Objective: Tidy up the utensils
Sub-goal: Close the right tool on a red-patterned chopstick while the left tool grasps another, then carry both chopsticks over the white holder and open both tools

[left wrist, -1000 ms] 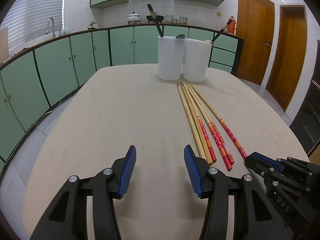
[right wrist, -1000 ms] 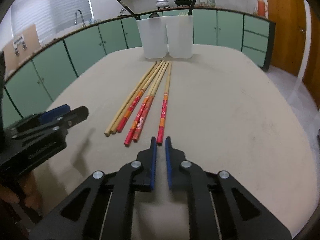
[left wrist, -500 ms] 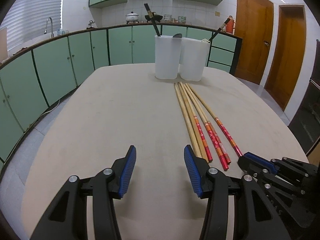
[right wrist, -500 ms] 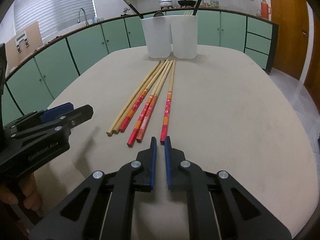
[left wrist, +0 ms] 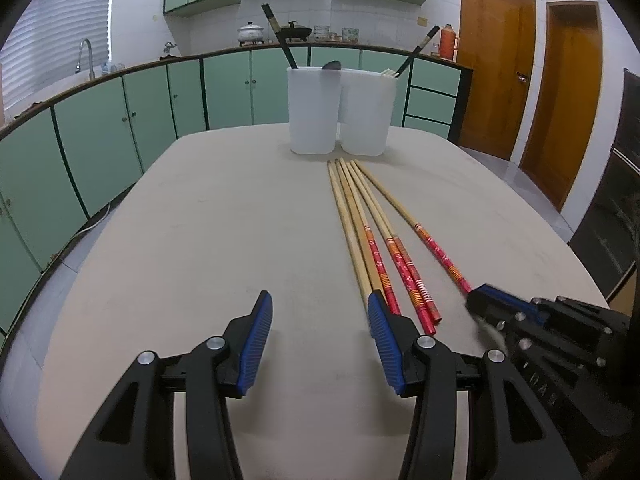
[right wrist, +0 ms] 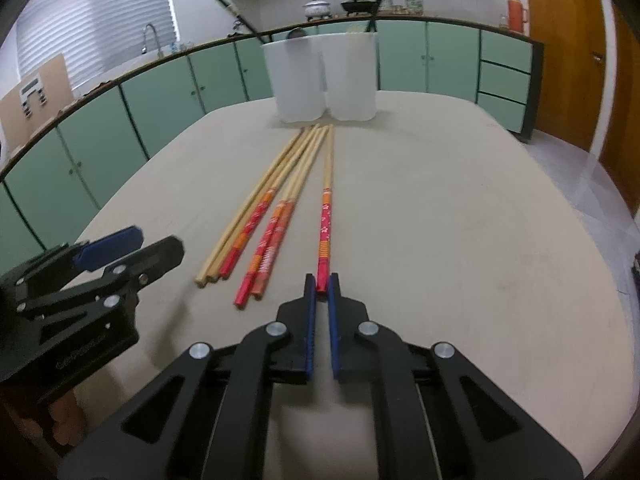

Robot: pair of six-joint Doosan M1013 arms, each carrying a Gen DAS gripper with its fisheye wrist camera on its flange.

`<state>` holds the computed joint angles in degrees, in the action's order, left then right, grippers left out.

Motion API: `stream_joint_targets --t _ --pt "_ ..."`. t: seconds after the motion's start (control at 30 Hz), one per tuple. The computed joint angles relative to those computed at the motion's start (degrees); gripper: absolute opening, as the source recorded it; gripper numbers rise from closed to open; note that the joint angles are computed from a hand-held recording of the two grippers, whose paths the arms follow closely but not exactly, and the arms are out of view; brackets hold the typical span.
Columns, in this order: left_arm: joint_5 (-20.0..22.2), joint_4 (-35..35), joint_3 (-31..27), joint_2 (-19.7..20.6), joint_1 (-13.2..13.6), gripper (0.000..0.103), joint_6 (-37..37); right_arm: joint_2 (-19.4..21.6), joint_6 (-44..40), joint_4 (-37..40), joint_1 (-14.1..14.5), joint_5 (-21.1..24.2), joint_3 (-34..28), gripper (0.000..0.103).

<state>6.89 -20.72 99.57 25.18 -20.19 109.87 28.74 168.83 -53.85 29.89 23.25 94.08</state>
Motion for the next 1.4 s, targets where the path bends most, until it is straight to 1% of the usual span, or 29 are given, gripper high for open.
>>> stream_joint_targets --t 0.1,0.2,0.33,0.4,0.43,0.5,0.53,0.57,0.6,0.63,0.7,0.77,0.8,0.9,1.03,1.13,1.2,1.23,1.33,1.4 --pt "0.9 -1.9 -0.1 0.1 0.0 0.049 1.7 -0.5 4.4 -3.6 -0.1 1.3 0.6 0.005" --pt "2.9 -4.4 -0.6 0.2 0.1 0.049 3.4 -0.9 6.2 -5.0 -0.1 1.8 1.0 0.005" --pt "4.5 -0.8 -1.1 0.5 -0.2 0.049 0.4 -1.3 6.8 -5.5 -0.1 1.7 1.2 0.005" --pt "4.9 1.1 -1.1 0.6 -0.4 0.047 -1.0 -1.3 6.7 -5.7 0.0 1.6 1.2 0.005" --pt "5.3 1.2 -1.3 0.7 -0.4 0.046 -1.1 -1.3 6.7 -5.6 0.0 1.6 1.2 0.005" --pt "6.0 0.3 -1.6 0.9 -0.2 0.036 -0.5 -1.3 6.4 -5.0 -0.1 1.4 1.3 0.005" --pt "6.0 -0.6 -1.6 0.9 -0.2 0.034 0.4 -1.4 6.3 -4.8 -0.1 1.3 1.3 0.005" --pt "6.0 -1.5 -1.6 0.9 -0.2 0.03 1.4 -1.4 6.3 -4.7 -0.1 1.3 1.3 0.005" --pt "6.1 -2.4 -1.5 0.9 -0.1 0.025 2.5 -1.4 6.1 -4.4 -0.2 1.2 1.3 0.005" --pt "6.2 -4.3 -1.5 0.9 -0.1 0.022 4.8 -1.3 5.9 -4.1 -0.2 1.2 1.2 0.005" --pt "6.8 -7.4 -1.5 0.9 -0.1 0.01 8.7 -1.4 5.6 -3.9 -0.2 0.9 1.3 0.005" --pt "7.1 -9.3 -1.5 0.9 -0.1 0.006 10.9 -1.3 5.5 -4.0 -0.2 0.9 1.2 0.005" --pt "7.0 -10.0 -1.5 0.9 -0.1 0.006 11.6 -1.3 5.5 -4.1 -0.2 0.9 1.2 0.005" --pt "6.1 -14.0 -1.1 0.6 0.0 0.006 15.3 -1.4 5.9 -4.4 -0.1 0.8 1.2 0.005" --pt "3.4 -21.5 -0.4 -0.7 0.1 0.006 22.6 -1.9 7.4 -6.6 -0.1 0.9 1.6 0.005" --pt "1.7 -28.7 -0.2 -1.9 0.2 0.006 29.9 -2.6 9.9 -10.1 0.1 1.3 1.9 0.005" --pt "0.6 -34.8 -0.1 -2.8 0.2 0.006 36.5 -3.0 10.8 -11.6 0.0 1.4 1.9 0.005" --pt "0.4 -37.4 -0.2 -3.1 0.2 0.006 39.1 -3.2 11.0 -12.2 0.0 1.4 1.9 0.005" --pt "0.4 -49.2 -0.6 -4.0 0.4 0.006 50.9 -3.7 11.7 -14.0 -0.1 1.7 1.6 0.005" --pt "0.7 -54.0 -1.2 -4.2 0.6 0.006 55.5 -4.0 12.0 -15.1 -0.2 1.7 1.4 0.005"
